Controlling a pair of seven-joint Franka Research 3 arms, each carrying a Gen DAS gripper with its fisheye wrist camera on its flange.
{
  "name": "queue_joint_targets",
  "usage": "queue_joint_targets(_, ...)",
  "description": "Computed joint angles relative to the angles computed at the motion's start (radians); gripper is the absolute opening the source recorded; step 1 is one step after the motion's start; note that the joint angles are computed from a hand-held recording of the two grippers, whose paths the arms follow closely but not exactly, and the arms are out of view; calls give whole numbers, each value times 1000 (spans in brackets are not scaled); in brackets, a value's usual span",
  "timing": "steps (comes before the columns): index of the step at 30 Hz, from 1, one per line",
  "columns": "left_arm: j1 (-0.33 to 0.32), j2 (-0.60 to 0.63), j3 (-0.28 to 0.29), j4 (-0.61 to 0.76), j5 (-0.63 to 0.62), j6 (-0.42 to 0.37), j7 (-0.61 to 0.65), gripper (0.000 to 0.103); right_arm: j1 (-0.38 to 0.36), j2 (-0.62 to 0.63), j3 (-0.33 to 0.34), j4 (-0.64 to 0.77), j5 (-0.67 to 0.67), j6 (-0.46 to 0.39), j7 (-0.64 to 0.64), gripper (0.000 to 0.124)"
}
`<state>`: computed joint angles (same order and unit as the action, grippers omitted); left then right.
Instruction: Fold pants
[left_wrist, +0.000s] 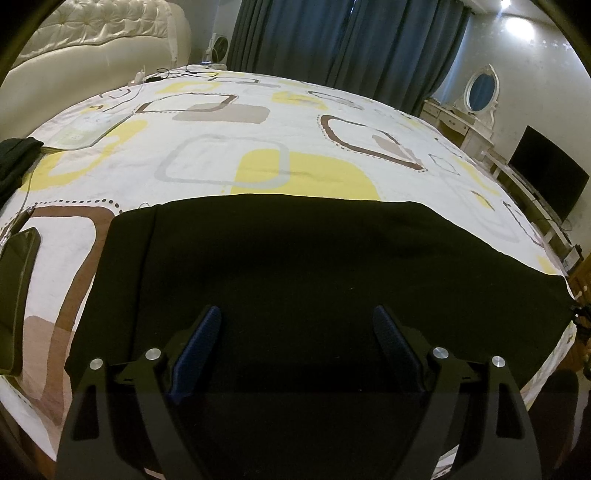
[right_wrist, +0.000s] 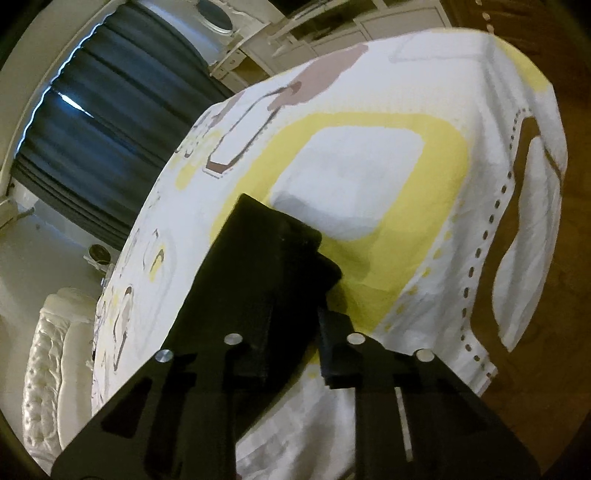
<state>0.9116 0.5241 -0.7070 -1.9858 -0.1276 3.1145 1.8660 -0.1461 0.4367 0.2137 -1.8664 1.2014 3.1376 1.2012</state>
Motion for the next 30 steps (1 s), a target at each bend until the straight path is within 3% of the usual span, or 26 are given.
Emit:
queue_joint_targets(2,-2,2,2,2,1,1,-2,84,-28,-13,38,-3,51,14,-64,14)
queue_joint_targets(6,-5,3,5,3,7,2,-5,84,-27,-32,49,4,126,21,-151,13)
queue_joint_targets(12,-4,4,5,2,11,2,-11,85,50,-47,5,21,161,33,-227,11)
queue_joint_targets(21,-1,9,2,4,15,4,-14,85,169,-44,-24,31,-124,45,-96,11)
queue_joint_targets(30,0,12,1,5,27,3,-23,85,186,1,47,83,-320,-9,-22,11)
